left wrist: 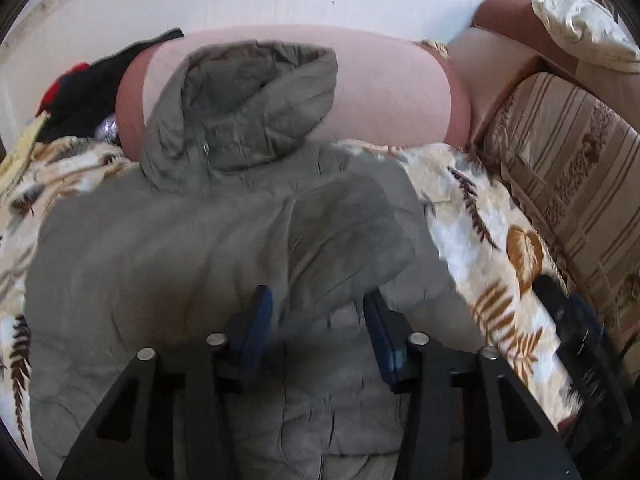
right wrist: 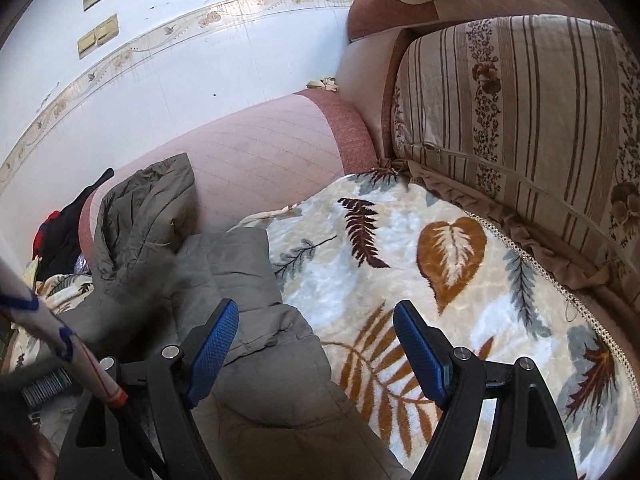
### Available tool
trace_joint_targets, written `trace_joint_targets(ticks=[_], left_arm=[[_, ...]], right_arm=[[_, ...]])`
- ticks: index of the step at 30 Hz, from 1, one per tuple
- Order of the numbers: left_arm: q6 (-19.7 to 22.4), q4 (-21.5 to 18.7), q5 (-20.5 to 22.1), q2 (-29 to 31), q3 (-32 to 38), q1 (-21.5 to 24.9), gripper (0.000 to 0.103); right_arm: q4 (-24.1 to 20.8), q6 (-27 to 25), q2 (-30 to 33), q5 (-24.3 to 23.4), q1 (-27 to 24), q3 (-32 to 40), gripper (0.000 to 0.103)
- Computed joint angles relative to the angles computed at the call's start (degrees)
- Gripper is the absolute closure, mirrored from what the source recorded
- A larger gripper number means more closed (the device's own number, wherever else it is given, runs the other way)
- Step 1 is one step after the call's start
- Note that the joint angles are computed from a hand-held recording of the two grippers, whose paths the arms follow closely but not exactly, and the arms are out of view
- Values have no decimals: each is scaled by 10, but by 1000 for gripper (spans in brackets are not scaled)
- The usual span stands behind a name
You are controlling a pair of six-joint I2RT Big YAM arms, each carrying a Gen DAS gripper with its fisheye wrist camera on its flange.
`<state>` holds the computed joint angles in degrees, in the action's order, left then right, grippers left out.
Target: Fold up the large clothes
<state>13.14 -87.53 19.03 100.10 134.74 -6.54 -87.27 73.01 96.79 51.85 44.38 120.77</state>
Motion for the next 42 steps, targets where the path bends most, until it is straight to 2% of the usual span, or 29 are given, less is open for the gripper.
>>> trace_joint_targets(ticks=[2,3,5,6,8,9,11,13,15,16,17,18,19,20,22,23,25,28,30,31,32,34,38,42], left_arm=[[6,54,5,-36,-50,13,56],[10,75,9,-45,-58,25,51],[5,108,-7,-51,-60,44,39],[0,113,-22,-38,-44,59,34],[-4,94,-57,0,7,84,34],[-5,91,-72,8,18,91,34],[-6,99,-116,30,25,113,34],[-8,94,-142,54,38,129,34],[-10,45,-152,97,85,142,34],[-4,1,-141,126,113,147,34],[3,-14,-142,136,120,147,34],[10,0,-147,129,102,145,33],[19,29,-155,112,68,142,33],[27,32,-164,108,64,139,33],[22,11,-150,112,90,143,34],[19,16,-138,102,81,147,34],[23,38,-108,63,35,156,34],[68,71,-85,-12,-65,172,34],[100,76,-75,-49,-108,185,34],[108,84,-71,-67,-132,192,34],[123,91,-61,-87,-157,205,34],[159,90,-38,-118,-194,234,34],[197,94,-1,-168,-257,298,34],[229,102,33,-210,-316,357,34]], right_arm=[[23,-11,-6,-1,0,-8,19],[43,-24,-10,0,1,-15,19],[117,-83,-21,-8,3,-37,23],[139,-107,-22,-15,3,-41,26],[185,-181,-9,-52,3,-31,29],[198,-213,3,-66,3,-20,36],[225,-263,27,-96,3,0,43],[209,-279,56,-110,2,33,50],[198,-279,74,-124,-2,49,50],[164,-272,95,-141,-7,74,50],[139,-264,107,-147,-9,90,50],[98,-252,128,-152,-11,117,50],[79,-247,138,-159,-12,129,50],[73,-247,139,-164,-13,131,50],[69,-242,136,-151,-10,132,50],[71,-240,132,-146,-9,128,50],[84,-234,115,-147,-7,113,48],[91,-222,98,-152,-5,98,46],[73,-211,97,-166,-3,102,46],[81,-207,90,-177,-2,92,46],[101,-201,74,-197,-1,69,46],[112,-194,58,-212,6,46,46],[92,-180,32,-194,36,11,46],[83,-135,-4,-176,79,-49,46]])
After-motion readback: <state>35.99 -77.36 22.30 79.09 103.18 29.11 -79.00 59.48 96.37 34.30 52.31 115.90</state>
